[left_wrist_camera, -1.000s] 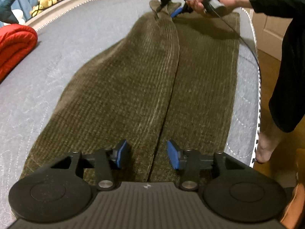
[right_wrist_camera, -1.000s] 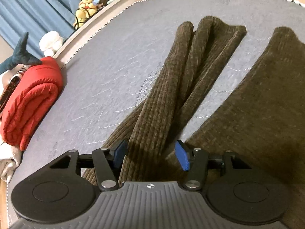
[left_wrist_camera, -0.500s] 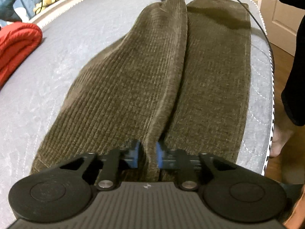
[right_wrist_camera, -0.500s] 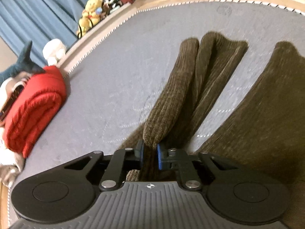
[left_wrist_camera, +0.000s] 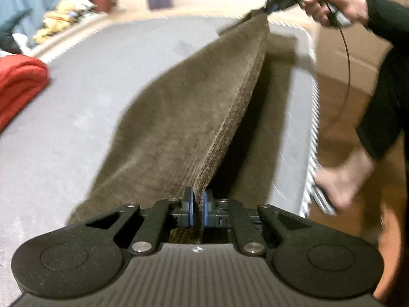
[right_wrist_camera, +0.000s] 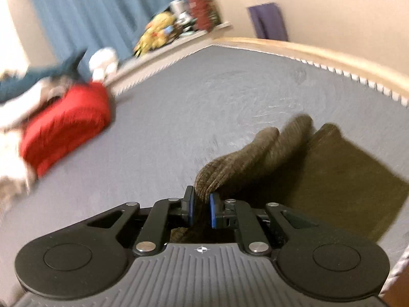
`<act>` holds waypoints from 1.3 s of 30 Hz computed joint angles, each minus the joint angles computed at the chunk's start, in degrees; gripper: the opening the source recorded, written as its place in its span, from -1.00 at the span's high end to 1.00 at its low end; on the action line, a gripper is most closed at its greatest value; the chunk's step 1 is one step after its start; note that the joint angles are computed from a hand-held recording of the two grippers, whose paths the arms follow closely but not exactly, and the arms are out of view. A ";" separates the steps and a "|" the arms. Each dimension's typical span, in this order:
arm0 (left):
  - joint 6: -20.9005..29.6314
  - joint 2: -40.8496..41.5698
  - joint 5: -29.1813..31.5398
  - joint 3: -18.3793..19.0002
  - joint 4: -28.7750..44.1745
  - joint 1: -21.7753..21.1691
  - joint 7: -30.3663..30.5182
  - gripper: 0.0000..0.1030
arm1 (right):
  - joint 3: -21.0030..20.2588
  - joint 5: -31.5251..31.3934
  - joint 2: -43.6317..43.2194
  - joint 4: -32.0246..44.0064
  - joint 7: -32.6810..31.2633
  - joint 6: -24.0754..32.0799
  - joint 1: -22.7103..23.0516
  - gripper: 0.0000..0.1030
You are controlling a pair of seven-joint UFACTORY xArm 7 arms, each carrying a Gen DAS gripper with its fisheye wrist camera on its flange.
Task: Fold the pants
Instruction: 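Fold the held leg over the other leg with the right tool and release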
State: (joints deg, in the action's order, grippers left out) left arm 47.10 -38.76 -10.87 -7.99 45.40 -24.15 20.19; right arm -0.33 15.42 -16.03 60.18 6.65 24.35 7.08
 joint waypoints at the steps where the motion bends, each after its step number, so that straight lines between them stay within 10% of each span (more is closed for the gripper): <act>1: 2.26 0.27 -0.10 0.55 0.21 -0.69 1.14 0.86 | -1.14 0.73 -0.81 -0.21 -2.81 2.72 0.79 0.75; 6: 9.38 4.30 0.23 -0.33 3.60 -0.24 1.62 0.74 | -3.81 1.50 -0.82 -1.08 -7.94 16.69 -2.13 0.65; 14: -2.95 7.04 -4.12 -1.04 5.49 2.97 -8.50 0.05 | -5.75 5.17 1.78 -4.57 -2.16 -4.79 -7.62 0.15; 21: -6.03 11.97 6.81 -4.98 6.95 8.32 -24.45 0.03 | -5.73 15.93 11.58 2.05 -12.79 -4.93 -4.61 0.12; 31: -5.72 14.82 11.29 -3.89 9.10 7.71 -28.55 0.03 | -0.09 6.26 20.30 8.23 -4.74 -5.97 -8.61 0.04; 35: -5.59 15.62 11.76 -3.62 9.96 6.91 -28.10 0.03 | 1.94 15.00 21.13 9.76 -15.28 -2.70 -10.84 0.73; 39: -5.78 16.50 12.78 -4.18 10.95 6.78 -28.93 0.03 | 2.25 22.31 19.55 9.01 -24.88 -2.62 -11.46 0.94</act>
State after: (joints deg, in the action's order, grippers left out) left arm 41.32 -22.27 1.91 -12.17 56.35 -17.37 -8.74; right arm 1.92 37.73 3.52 69.20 -18.23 21.73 -4.38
